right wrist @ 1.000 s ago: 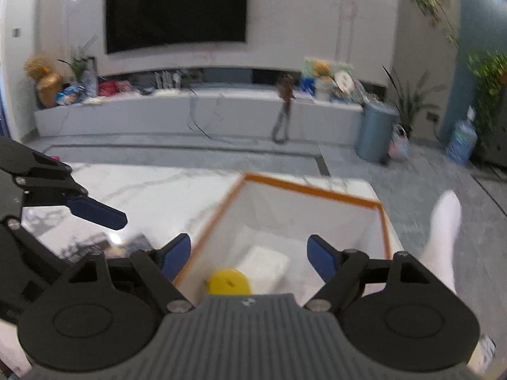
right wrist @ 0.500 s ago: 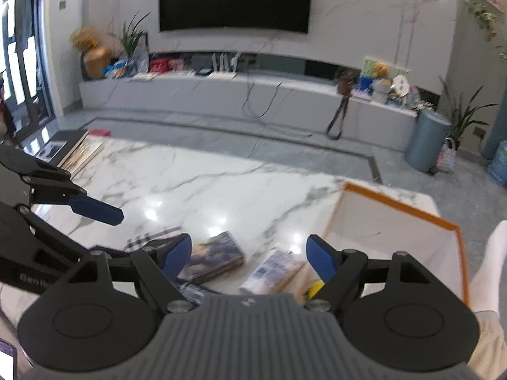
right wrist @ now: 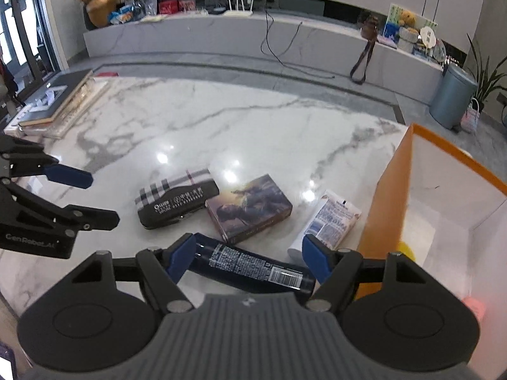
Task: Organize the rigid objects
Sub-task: 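Withdraw both tools and move toward the plaid case and black can, then grasp the plaid case with the left tool while the right grasps the black spray can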
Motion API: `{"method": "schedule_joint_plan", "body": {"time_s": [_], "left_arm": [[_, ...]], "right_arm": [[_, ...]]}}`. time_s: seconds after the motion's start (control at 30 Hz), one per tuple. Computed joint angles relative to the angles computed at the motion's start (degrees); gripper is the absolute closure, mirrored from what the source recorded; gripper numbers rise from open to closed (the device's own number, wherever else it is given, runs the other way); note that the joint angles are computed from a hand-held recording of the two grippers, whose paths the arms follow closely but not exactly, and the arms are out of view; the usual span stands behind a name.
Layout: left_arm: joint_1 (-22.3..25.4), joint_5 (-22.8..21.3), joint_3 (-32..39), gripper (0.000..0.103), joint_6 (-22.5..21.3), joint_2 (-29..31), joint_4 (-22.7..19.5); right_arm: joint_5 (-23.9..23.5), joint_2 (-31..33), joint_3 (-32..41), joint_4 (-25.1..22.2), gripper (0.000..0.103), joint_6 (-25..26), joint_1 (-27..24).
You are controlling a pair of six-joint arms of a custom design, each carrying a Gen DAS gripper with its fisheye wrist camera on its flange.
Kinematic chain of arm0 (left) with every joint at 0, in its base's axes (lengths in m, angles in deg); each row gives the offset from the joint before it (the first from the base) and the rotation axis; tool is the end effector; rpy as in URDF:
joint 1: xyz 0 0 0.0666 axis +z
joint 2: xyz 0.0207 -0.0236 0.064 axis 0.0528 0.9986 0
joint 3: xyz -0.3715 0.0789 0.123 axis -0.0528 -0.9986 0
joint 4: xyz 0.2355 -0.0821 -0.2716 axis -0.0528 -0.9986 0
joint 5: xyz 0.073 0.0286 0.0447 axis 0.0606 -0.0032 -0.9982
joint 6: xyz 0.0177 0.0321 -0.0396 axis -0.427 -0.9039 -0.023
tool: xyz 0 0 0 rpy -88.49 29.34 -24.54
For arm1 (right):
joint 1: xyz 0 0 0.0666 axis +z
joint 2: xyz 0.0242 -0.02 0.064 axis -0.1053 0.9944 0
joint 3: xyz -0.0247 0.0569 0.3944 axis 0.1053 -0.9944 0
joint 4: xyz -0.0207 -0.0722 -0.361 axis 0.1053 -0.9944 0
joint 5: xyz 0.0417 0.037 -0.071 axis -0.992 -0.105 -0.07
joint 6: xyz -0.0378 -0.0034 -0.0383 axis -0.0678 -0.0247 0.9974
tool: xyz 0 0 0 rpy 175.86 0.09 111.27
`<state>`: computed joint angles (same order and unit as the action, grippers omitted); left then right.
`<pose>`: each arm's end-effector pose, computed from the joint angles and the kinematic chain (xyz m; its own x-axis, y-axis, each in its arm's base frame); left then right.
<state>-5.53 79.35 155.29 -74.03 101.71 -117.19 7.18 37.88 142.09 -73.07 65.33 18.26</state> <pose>0.6251 -0.1018 0.4099 -0.7517 0.3960 -0.5273 0.4798 0.8770 -0.0254 0.6116 0.2715 0.4250 -0.7930 -0.1785 -0.5824 -0.2252 0.9743 0.0080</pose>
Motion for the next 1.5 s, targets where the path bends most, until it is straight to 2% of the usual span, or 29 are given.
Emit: {"method": "schedule_joint_plan", "body": {"time_s": [0.07,0.17,0.3,0.5,0.6,0.77,0.83,0.9,1.0,1.03,1.17,1.37,1.5], "left_arm": [[0.3,0.0,-0.6,0.027,0.4,0.4,1.0],[0.1,-0.4,-0.8,0.027,-1.7,1.3,2.1],[-0.6,-0.4,1.8,0.022,-4.0,4.1,0.7],[-1.6,-2.5,5.0,0.020,-5.6,7.7,0.2],[-1.6,-3.6,4.8,0.020,-5.3,8.5,1.9],[-0.8,-1.6,7.5,0.018,-4.3,10.8,0.0],[-0.4,-0.3,8.0,0.023,-3.4,11.2,-0.2],[-0.5,-0.5,7.7,0.023,-3.1,11.0,0.5],[-0.7,-1.0,7.7,0.024,-2.4,10.9,0.2],[-0.8,-1.2,8.0,0.024,-2.0,11.0,-0.3],[-1.0,-2.8,9.0,0.024,-0.8,10.9,-3.7],[-0.9,-3.8,4.7,0.024,-1.1,7.6,-6.1],[-0.9,-4.7,1.1,0.024,-1.1,4.8,-7.9]], "right_arm": [[0.0,1.0,0.7,-0.6,0.029,-0.1,0.3],[-0.4,3.6,3.8,-2.5,0.029,0.7,0.7],[-0.4,6.2,6.5,-4.1,0.030,1.2,0.8],[-1.1,10.4,11.9,-6.6,0.035,0.8,0.5],[-1.7,12.3,14.6,-7.2,0.035,0.0,0.2],[-2.8,15.1,18.2,-9.2,0.036,-1.8,-0.2],[-2.9,15.5,18.3,-8.9,0.036,-2.1,-0.4],[-3.0,16.2,19.1,-9.2,0.037,-2.7,-0.6],[-3.9,17.8,21.5,-11.3,0.051,-3.3,-0.7],[-4.5,18.3,22.3,-12.3,0.061,-3.4,-0.7],[-3.9,16.3,18.6,-11.0,0.072,-1.8,0.1],[-5.4,13.0,13.1,-9.6,0.072,-2.8,0.3],[-4.1,9.0,7.8,-6.3,0.072,-1.8,0.7]]}}
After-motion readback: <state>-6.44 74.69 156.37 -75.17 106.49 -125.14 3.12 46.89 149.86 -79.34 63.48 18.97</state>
